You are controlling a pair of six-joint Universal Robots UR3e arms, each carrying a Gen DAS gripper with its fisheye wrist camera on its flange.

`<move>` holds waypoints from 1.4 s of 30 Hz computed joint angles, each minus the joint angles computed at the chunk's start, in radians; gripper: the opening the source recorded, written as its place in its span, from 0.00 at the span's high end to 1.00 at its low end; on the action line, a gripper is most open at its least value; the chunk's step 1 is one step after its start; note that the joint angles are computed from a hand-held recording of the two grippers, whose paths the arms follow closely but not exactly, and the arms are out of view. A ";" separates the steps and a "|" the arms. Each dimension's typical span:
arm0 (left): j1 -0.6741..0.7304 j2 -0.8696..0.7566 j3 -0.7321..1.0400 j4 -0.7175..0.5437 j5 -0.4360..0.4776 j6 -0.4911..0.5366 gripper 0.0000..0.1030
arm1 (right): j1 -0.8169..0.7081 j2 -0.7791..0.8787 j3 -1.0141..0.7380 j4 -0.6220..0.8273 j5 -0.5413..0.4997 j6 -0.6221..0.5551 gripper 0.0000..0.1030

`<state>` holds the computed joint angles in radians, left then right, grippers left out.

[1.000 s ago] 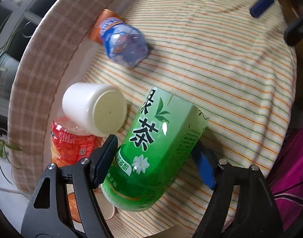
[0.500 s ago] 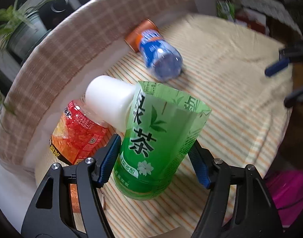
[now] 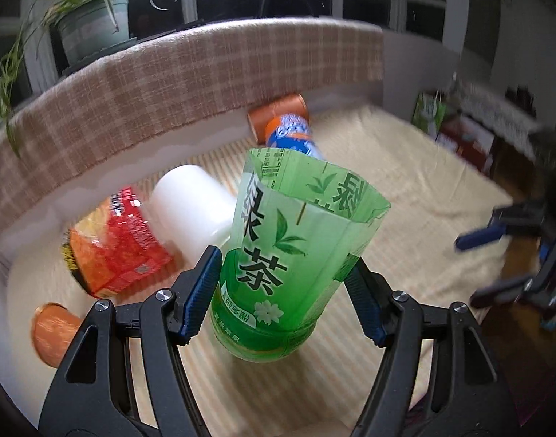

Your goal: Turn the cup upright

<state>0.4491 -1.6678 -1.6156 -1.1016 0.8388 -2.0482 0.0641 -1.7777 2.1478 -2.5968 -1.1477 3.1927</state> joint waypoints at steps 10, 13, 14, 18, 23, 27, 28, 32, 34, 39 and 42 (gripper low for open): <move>-0.063 -0.031 -0.057 0.124 -0.063 -0.128 0.32 | 0.006 -0.003 -0.003 -0.004 -0.021 0.026 0.26; -0.074 -0.046 -0.074 0.164 -0.063 -0.155 0.32 | 0.005 -0.007 0.000 -0.002 -0.023 0.030 0.26; -0.076 -0.053 -0.075 0.170 -0.061 -0.161 0.32 | 0.007 -0.006 -0.001 -0.002 -0.028 0.033 0.26; -0.075 -0.069 -0.078 0.172 -0.050 -0.167 0.32 | 0.013 -0.004 -0.005 -0.005 -0.041 0.042 0.26; -0.052 -0.070 -0.080 0.142 -0.050 -0.149 0.33 | 0.019 0.000 -0.005 -0.016 -0.046 0.058 0.26; -0.034 -0.063 -0.086 0.122 -0.051 -0.132 0.33 | 0.027 0.017 -0.013 -0.027 -0.053 0.073 0.26; -0.030 -0.062 -0.085 0.114 -0.052 -0.128 0.33 | 0.026 0.020 -0.014 -0.028 -0.052 0.073 0.26; -0.020 -0.051 -0.089 0.091 -0.057 -0.106 0.33 | 0.035 0.032 -0.030 -0.030 -0.056 0.081 0.26; -0.015 -0.041 -0.098 0.091 -0.058 -0.097 0.33 | 0.043 0.036 -0.038 -0.028 -0.061 0.082 0.26; -0.007 -0.024 -0.103 0.079 -0.052 -0.087 0.33 | 0.059 0.045 -0.053 -0.036 -0.077 0.094 0.26; -0.004 -0.022 -0.100 0.080 -0.039 -0.098 0.23 | 0.061 0.047 -0.055 -0.046 -0.085 0.101 0.26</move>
